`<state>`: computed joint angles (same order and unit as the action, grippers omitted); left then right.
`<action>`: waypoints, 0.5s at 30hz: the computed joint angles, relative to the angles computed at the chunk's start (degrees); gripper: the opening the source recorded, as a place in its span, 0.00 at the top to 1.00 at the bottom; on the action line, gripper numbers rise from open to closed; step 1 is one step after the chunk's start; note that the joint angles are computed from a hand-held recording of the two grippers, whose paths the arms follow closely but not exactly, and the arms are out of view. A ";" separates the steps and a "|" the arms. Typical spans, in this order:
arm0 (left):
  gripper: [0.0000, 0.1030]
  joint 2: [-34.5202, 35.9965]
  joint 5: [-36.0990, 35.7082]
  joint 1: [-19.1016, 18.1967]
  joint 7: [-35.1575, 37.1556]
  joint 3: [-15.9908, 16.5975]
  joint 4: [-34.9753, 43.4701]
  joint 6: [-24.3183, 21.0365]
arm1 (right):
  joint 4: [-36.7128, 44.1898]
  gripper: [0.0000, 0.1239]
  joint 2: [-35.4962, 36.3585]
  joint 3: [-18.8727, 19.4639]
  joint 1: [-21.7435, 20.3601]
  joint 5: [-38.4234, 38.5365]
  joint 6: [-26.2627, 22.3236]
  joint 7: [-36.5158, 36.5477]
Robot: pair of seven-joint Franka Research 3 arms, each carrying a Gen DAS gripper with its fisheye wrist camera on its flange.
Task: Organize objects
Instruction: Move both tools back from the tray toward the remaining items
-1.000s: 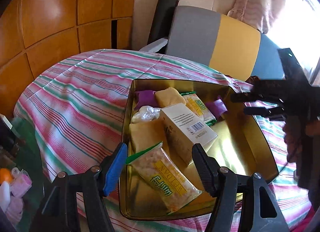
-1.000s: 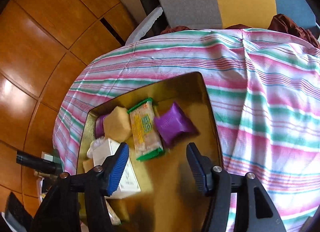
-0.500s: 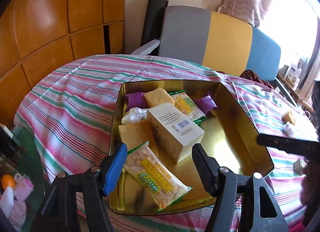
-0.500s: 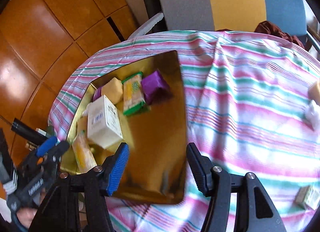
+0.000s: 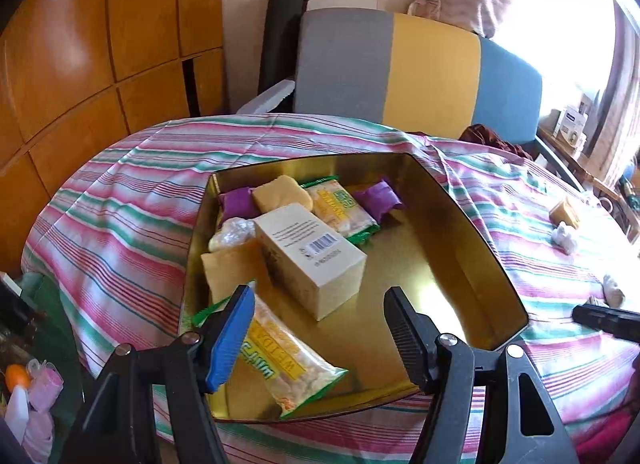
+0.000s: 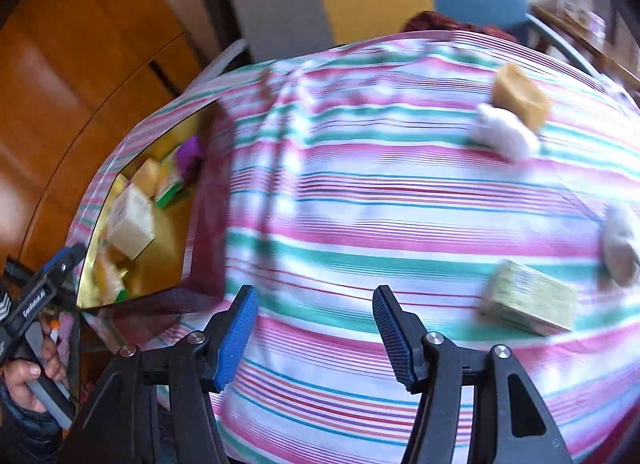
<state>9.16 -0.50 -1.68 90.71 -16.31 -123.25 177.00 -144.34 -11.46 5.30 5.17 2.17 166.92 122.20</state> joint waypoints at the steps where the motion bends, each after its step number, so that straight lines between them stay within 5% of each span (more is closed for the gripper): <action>1: 0.34 0.09 0.32 -0.25 -0.10 0.05 0.07 -0.10 | -1.01 0.51 -0.93 0.23 -0.88 -0.81 0.31 1.23; 10: 0.34 0.64 -3.25 0.83 6.69 -4.43 1.04 -1.12 | -6.22 0.51 -9.11 5.43 -12.81 -9.39 0.66 12.34; 15: 0.34 1.50 -3.24 -1.30 8.06 -4.10 3.06 -2.16 | -8.93 0.51 -13.72 8.05 -20.69 -13.96 -0.70 19.31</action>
